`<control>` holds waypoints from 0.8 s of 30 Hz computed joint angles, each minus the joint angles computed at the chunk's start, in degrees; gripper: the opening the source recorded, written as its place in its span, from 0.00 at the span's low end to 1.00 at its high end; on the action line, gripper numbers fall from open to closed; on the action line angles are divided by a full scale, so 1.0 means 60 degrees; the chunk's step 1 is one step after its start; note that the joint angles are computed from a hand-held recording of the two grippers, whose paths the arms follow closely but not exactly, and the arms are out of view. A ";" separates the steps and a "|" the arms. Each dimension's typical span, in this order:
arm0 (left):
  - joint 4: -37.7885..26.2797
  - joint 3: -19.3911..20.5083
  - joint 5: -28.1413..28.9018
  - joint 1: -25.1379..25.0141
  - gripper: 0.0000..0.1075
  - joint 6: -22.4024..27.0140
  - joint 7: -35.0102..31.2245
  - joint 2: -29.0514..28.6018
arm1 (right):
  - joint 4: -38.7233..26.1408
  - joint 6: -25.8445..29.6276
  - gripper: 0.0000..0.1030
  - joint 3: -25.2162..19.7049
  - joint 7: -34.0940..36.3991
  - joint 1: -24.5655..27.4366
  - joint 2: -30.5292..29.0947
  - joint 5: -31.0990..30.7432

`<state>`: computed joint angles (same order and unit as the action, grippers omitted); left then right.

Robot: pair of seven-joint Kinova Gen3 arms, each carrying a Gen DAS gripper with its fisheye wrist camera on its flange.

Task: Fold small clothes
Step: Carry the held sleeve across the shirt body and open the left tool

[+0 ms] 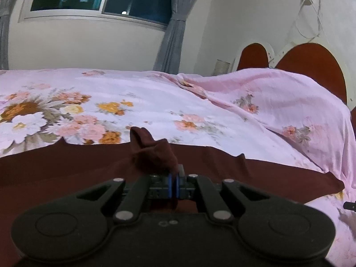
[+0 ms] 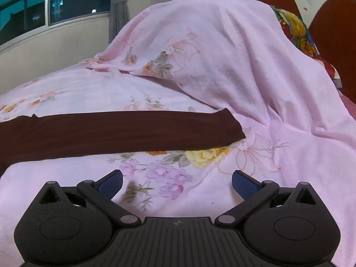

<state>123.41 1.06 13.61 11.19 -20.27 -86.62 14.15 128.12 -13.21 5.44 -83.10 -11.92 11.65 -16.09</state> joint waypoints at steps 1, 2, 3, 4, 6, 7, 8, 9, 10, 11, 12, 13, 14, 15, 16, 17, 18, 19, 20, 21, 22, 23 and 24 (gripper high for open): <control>-0.0060 0.0009 0.0003 0.0038 0.02 0.0024 -0.0039 0.0044 | 0.0008 -0.0025 1.00 -0.0050 -0.0070 0.0093 0.0029 0.0057; -0.0094 0.0052 -0.0031 0.0040 0.02 0.0021 -0.0016 0.0078 | 0.0017 -0.0054 1.00 -0.0120 -0.0163 0.0212 0.0057 0.0152; -0.0123 0.0178 -0.0220 -0.0067 0.02 0.0023 0.0109 0.0120 | 0.0020 -0.0060 1.00 -0.0206 -0.0279 0.0352 0.0084 0.0276; -0.0212 0.0251 -0.0353 -0.0113 0.02 0.0127 0.0171 0.0162 | 0.0018 -0.0051 1.00 -0.0275 -0.0381 0.0472 0.0102 0.0402; -0.0351 0.0309 -0.0556 -0.0133 0.02 0.0331 0.0221 0.0228 | 0.0040 -0.0071 1.00 -0.0344 -0.0525 0.0609 0.0137 0.0587; -0.0398 0.0306 -0.0605 -0.0096 0.02 0.0371 0.0215 0.0273 | 0.0056 -0.0090 1.00 -0.0399 -0.0617 0.0689 0.0153 0.0695; -0.0446 0.0315 -0.0634 -0.0064 0.02 0.0401 0.0238 0.0319 | 0.0078 -0.0115 1.00 -0.0427 -0.0692 0.0730 0.0162 0.0765; -0.0497 0.0286 -0.0628 0.0001 0.02 0.0435 0.0221 0.0357 | 0.0101 -0.0147 1.00 -0.0491 -0.0797 0.0808 0.0175 0.0873; -0.0549 0.0235 -0.0596 0.0091 0.02 0.0472 0.0174 0.0403 | 0.0119 -0.0168 1.00 -0.0554 -0.0898 0.0879 0.0190 0.0984; -0.0613 0.0116 -0.0473 0.0250 0.02 0.0535 0.0068 0.0448 | 0.0128 -0.0176 1.00 -0.0542 -0.0930 0.0867 0.0208 0.1023; -0.0668 0.0074 -0.0432 0.0325 0.02 0.0581 0.0012 0.0491 | 0.0137 -0.0192 1.00 -0.0532 -0.0963 0.0859 0.0226 0.1056; -0.0693 0.0140 -0.0507 0.0291 0.02 0.0574 0.0042 0.0527 | 0.0148 -0.0217 1.00 -0.0541 -0.1010 0.0866 0.0243 0.1096; -0.0738 0.0090 -0.0483 0.0370 0.02 0.0579 -0.0001 0.0575 | 0.0154 -0.0233 1.00 -0.0555 -0.1056 0.0882 0.0257 0.1146; -0.0803 0.0015 -0.0386 0.0464 0.02 0.0622 -0.0081 0.0623 | 0.0154 -0.0241 1.00 -0.0564 -0.1096 0.0898 0.0274 0.1191; -0.0866 0.0108 -0.0443 0.0381 0.02 0.0656 -0.0006 0.0680 | 0.0148 -0.0244 1.00 -0.0545 -0.1117 0.0880 0.0289 0.1196; -0.0948 0.0143 -0.0492 0.0343 0.03 0.0724 0.0067 0.0741 | 0.0148 -0.0242 1.00 -0.0531 -0.1139 0.0866 0.0297 0.1199; -0.1056 0.0002 -0.0386 0.0480 0.03 0.0812 -0.0013 0.0818 | 0.0155 -0.0248 1.00 -0.0516 -0.1154 0.0847 0.0302 0.1198; -0.1144 -0.0034 -0.0351 0.0512 0.03 0.0882 -0.0037 0.0893 | 0.0161 -0.0255 1.00 -0.0507 -0.1168 0.0834 0.0304 0.1202; -0.1225 -0.0067 -0.0321 0.0550 0.03 0.0953 -0.0041 0.0958 | 0.0171 -0.0271 1.00 -0.0505 -0.1186 0.0830 0.0306 0.1210; -0.1335 -0.0234 -0.0196 0.0716 0.03 0.1064 -0.0127 0.1042 | 0.0174 -0.0273 1.00 -0.0528 -0.1222 0.0856 0.0309 0.1247; -0.1434 -0.0322 -0.0154 0.0805 0.03 0.1168 -0.0191 0.1125 | 0.0167 -0.0267 1.00 -0.0564 -0.1273 0.0905 0.0319 0.1305; -0.1521 -0.0487 -0.0066 0.0972 0.03 0.1261 -0.0287 0.1198 | 0.0165 -0.0265 1.00 -0.0571 -0.1304 0.0913 0.0323 0.1325; -0.1594 -0.0626 0.0043 0.1117 0.04 0.1339 -0.0395 0.1267 | 0.0169 -0.0274 1.00 -0.0615 -0.1367 0.0964 0.0328 0.1386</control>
